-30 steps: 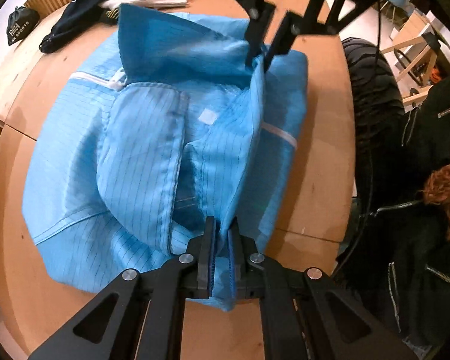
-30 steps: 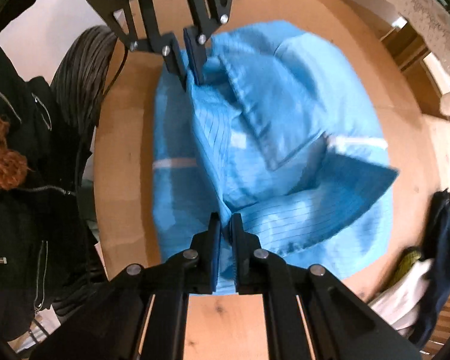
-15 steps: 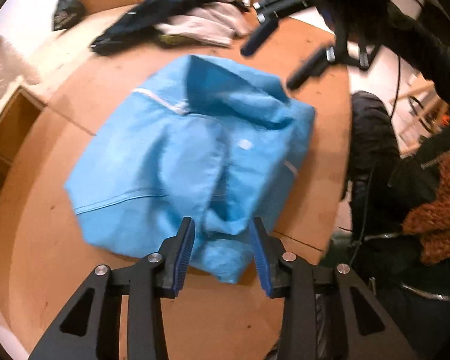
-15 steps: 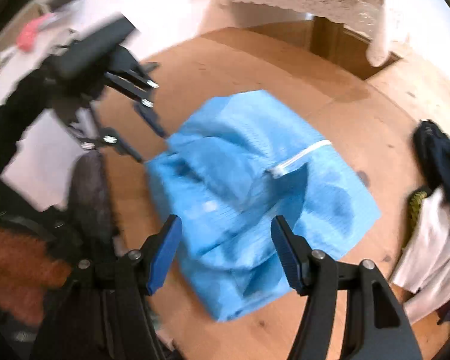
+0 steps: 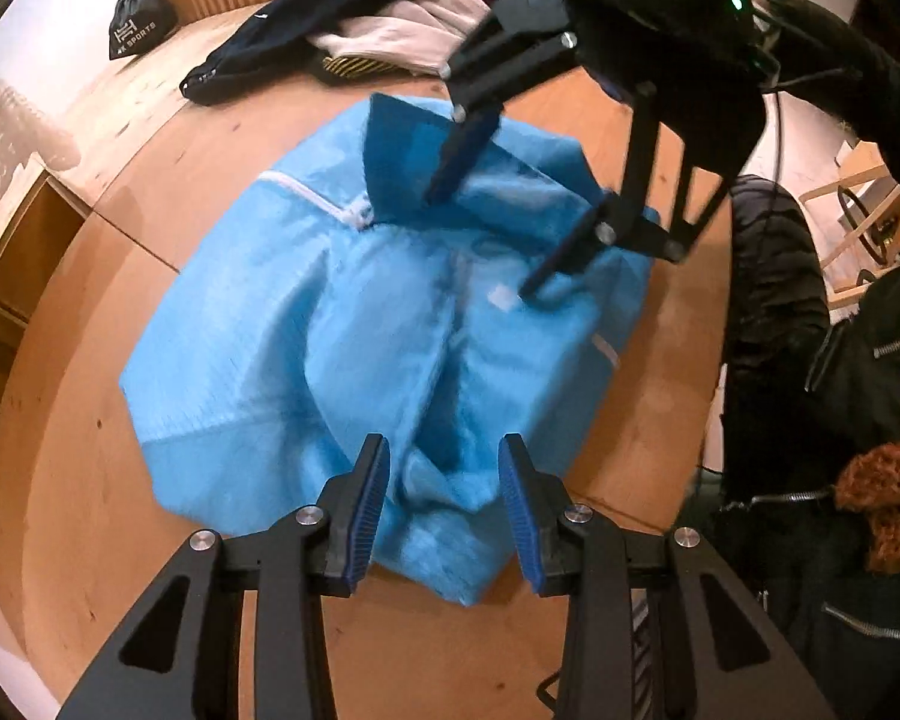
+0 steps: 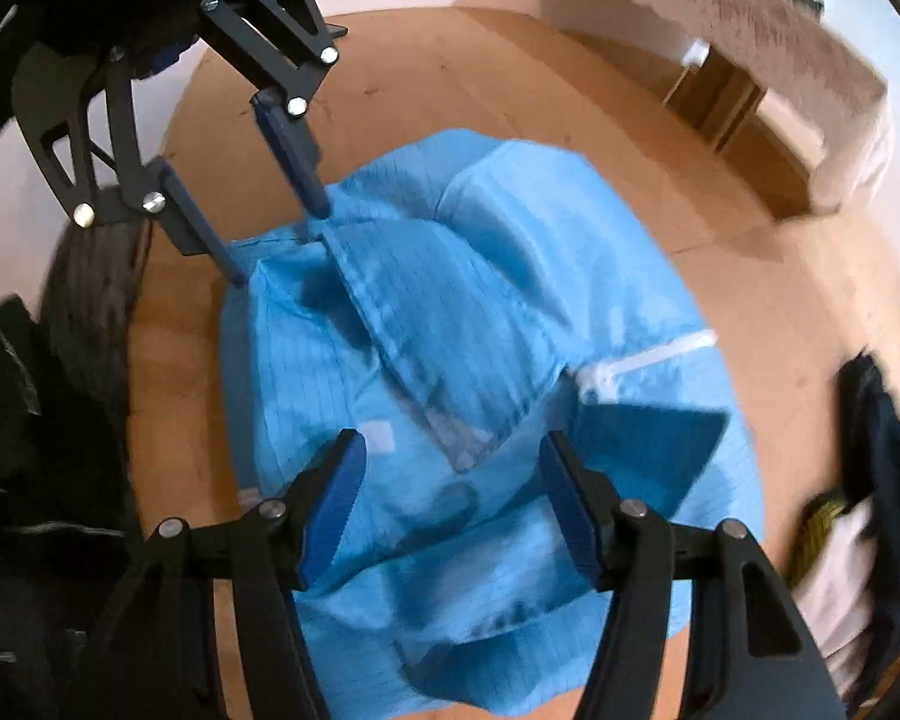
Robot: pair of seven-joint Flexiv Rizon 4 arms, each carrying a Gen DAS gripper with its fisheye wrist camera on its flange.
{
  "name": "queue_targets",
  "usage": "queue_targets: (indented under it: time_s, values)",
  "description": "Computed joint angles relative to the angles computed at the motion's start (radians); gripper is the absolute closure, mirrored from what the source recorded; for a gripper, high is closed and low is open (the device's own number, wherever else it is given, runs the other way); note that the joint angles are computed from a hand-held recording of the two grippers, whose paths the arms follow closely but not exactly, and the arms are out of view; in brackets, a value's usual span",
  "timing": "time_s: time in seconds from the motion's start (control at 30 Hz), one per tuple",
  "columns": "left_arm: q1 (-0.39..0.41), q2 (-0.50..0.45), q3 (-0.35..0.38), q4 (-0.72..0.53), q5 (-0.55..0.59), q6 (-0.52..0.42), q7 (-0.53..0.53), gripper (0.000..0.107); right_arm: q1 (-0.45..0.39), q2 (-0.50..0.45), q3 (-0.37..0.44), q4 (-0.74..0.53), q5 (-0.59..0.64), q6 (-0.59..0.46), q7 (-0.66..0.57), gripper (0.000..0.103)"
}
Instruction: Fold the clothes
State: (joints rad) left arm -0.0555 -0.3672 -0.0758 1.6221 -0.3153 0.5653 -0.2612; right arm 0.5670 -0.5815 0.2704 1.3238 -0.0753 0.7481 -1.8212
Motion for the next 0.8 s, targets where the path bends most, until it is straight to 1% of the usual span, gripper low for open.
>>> queue_targets:
  time_s: [0.1, 0.17, 0.23, 0.33, 0.4, 0.43, 0.47, 0.5, 0.53, 0.57, 0.67, 0.8]
  values:
    - [-0.016, -0.024, 0.001, -0.022, 0.035, 0.033, 0.0, 0.071, -0.028, -0.042, 0.022, -0.092, 0.082, -0.086, 0.034, 0.044]
    - [-0.026, -0.039, 0.009, -0.036, 0.073, 0.047, -0.015, 0.071, -0.027, -0.054, 0.021, -0.119, 0.096, -0.108, 0.032, 0.047]
    - [-0.027, -0.048, 0.011, -0.045, 0.087, 0.038, -0.028, 0.071, -0.029, -0.065, 0.022, -0.143, 0.112, -0.124, 0.028, 0.048]
    - [-0.015, -0.045, 0.006, -0.034, 0.073, 0.033, -0.025, 0.071, -0.026, -0.093, 0.014, -0.184, 0.129, -0.162, 0.045, 0.048]
    - [-0.007, -0.038, 0.004, -0.023, 0.06, 0.033, -0.017, 0.071, -0.029, -0.114, 0.012, -0.213, 0.146, -0.189, 0.061, 0.052]
    - [-0.004, -0.033, 0.005, -0.015, 0.056, 0.039, -0.012, 0.071, -0.034, -0.123, 0.015, -0.228, 0.16, -0.201, 0.07, 0.057]
    - [-0.001, -0.029, 0.005, -0.008, 0.053, 0.044, -0.006, 0.071, -0.053, -0.133, 0.034, -0.25, 0.201, -0.218, 0.065, 0.066]
    - [0.003, -0.027, 0.006, -0.004, 0.05, 0.044, -0.001, 0.071, -0.074, -0.142, 0.056, -0.274, 0.248, -0.235, 0.058, 0.074]
    - [0.004, -0.027, 0.008, -0.003, 0.05, 0.045, -0.002, 0.071, -0.094, -0.15, 0.075, -0.293, 0.297, -0.245, 0.052, 0.088]
    - [0.005, -0.029, 0.009, -0.002, 0.05, 0.05, -0.005, 0.071, -0.113, -0.156, 0.093, -0.311, 0.348, -0.254, 0.046, 0.095]
    - [0.008, -0.037, 0.011, 0.0, 0.049, 0.062, -0.01, 0.071, -0.139, -0.16, 0.106, -0.332, 0.45, -0.219, 0.057, 0.098]
    - [0.011, -0.039, 0.007, 0.014, 0.044, 0.084, -0.001, 0.07, -0.171, -0.168, 0.122, -0.366, 0.569, -0.17, 0.095, 0.099]
